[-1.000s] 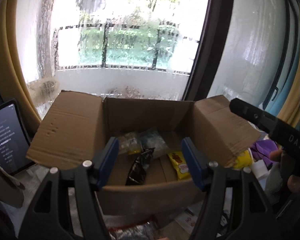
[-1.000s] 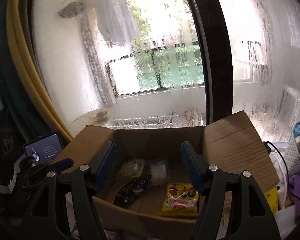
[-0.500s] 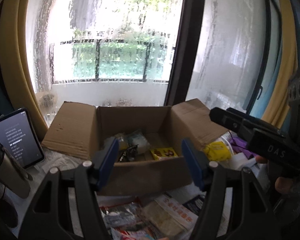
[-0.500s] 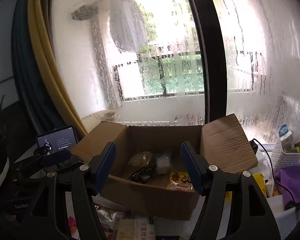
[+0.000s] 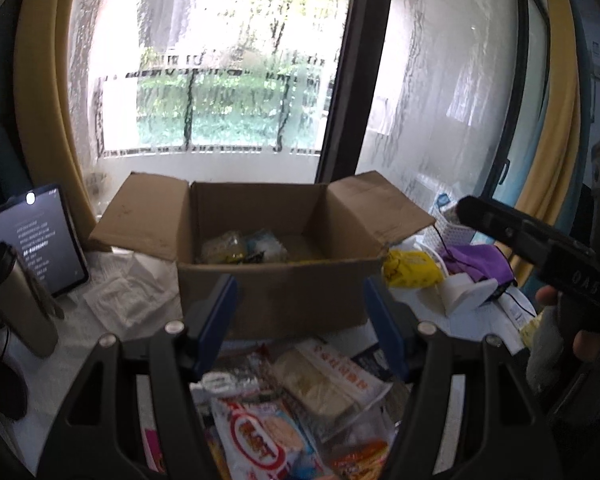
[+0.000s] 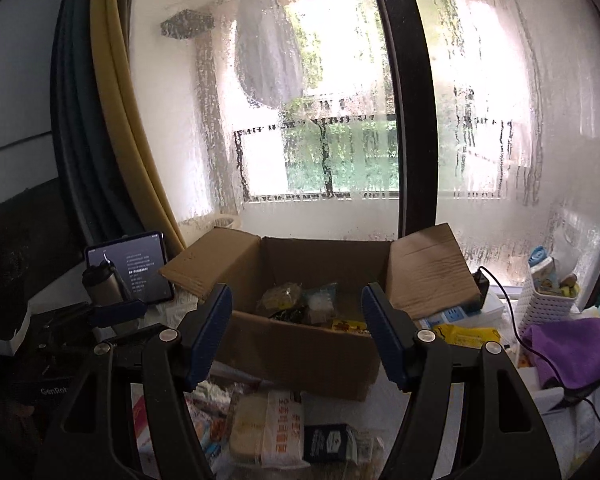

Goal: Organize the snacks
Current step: 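Withdraw both tools from the box back toward the snack pile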

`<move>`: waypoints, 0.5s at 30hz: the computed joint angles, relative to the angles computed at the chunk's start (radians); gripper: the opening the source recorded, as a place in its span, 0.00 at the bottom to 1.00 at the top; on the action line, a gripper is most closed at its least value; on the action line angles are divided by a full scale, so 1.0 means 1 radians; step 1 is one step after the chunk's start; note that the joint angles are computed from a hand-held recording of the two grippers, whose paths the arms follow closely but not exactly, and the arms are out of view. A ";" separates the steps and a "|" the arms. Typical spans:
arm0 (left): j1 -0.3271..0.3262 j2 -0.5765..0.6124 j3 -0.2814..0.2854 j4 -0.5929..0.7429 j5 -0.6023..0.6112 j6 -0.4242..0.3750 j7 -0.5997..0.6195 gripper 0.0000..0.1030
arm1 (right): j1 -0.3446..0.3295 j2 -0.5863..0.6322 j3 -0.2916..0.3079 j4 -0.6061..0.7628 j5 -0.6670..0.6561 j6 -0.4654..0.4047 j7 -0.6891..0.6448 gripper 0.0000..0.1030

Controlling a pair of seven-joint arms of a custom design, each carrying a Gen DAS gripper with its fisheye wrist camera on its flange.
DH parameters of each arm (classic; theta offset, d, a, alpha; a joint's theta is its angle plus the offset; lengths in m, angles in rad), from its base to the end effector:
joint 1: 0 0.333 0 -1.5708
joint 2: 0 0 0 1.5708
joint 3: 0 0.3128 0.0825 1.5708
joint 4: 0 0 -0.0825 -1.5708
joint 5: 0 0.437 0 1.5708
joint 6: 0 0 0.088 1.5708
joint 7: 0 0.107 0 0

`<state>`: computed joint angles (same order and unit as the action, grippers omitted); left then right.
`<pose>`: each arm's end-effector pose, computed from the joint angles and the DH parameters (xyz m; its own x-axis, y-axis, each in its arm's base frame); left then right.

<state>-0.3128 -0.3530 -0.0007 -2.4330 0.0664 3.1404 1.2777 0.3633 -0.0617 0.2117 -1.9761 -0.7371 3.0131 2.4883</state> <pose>0.4998 -0.1682 0.5384 -0.1960 -0.9609 0.1958 -0.5221 -0.0668 -0.8503 0.5014 0.3876 0.5910 0.4032 -0.9076 -0.1172 -0.4328 -0.0763 -0.8983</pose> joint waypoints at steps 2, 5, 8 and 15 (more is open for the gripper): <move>-0.004 -0.020 0.003 -0.029 -0.004 0.009 -0.003 0.65 | -0.003 -0.019 0.004 -0.022 -0.009 -0.003 0.006 0.68; 0.042 -0.059 -0.037 -0.081 0.021 0.025 -0.038 0.65 | -0.013 -0.048 0.016 -0.060 0.012 0.003 -0.008 0.68; 0.094 -0.094 -0.077 -0.123 0.053 0.037 -0.085 0.65 | -0.031 -0.076 0.039 -0.098 0.031 0.006 -0.014 0.68; 0.081 -0.165 -0.053 -0.227 0.086 0.034 -0.144 0.65 | -0.085 -0.127 0.106 -0.180 0.070 0.014 0.010 0.68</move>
